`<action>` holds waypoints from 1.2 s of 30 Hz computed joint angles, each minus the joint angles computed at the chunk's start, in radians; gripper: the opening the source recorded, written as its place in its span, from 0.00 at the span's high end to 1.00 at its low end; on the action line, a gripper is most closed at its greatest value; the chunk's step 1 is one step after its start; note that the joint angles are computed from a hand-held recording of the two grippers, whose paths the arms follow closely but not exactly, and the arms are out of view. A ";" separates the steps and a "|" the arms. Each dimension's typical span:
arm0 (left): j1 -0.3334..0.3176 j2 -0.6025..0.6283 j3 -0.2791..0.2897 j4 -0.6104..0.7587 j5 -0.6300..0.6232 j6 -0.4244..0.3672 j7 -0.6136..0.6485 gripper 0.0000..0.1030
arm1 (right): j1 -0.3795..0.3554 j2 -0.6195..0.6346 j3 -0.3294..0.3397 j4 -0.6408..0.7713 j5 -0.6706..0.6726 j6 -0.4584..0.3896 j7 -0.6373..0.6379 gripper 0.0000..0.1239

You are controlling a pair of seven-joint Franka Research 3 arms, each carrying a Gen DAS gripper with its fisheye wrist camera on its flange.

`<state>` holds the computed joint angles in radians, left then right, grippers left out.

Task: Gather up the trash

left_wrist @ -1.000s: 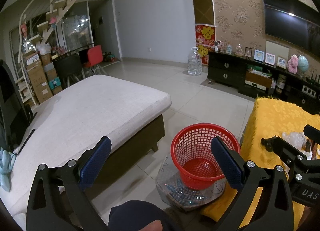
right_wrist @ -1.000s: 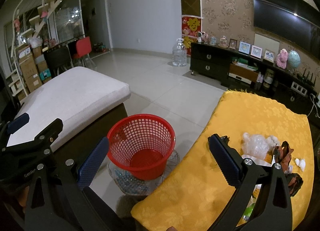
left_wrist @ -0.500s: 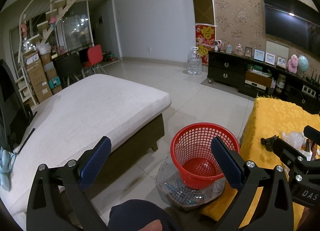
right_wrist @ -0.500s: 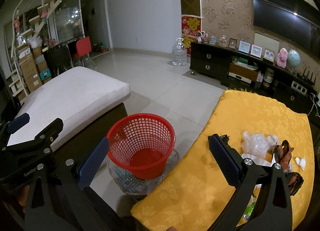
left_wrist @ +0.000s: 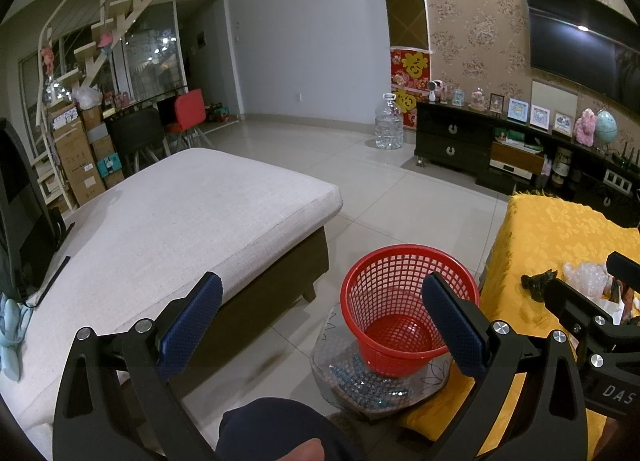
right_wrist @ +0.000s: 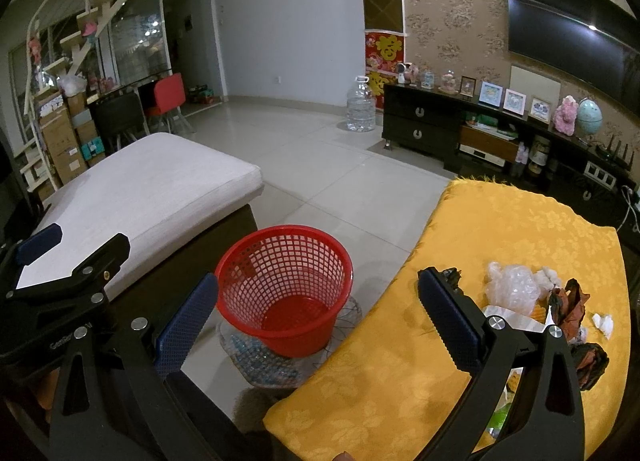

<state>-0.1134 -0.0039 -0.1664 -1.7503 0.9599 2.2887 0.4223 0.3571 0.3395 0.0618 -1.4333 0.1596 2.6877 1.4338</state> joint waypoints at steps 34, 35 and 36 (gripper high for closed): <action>-0.053 0.106 0.000 0.081 -0.048 0.012 0.086 0.06 | -0.041 -0.064 -0.051 -0.143 -0.036 0.065 0.064 0.21; -0.059 0.119 0.001 0.095 -0.051 0.012 0.094 0.06 | -0.048 -0.068 -0.059 -0.153 -0.044 0.067 0.077 0.21; -0.066 0.138 0.002 0.115 -0.061 0.018 0.113 0.06 | -0.054 -0.073 -0.065 -0.163 -0.052 0.071 0.086 0.21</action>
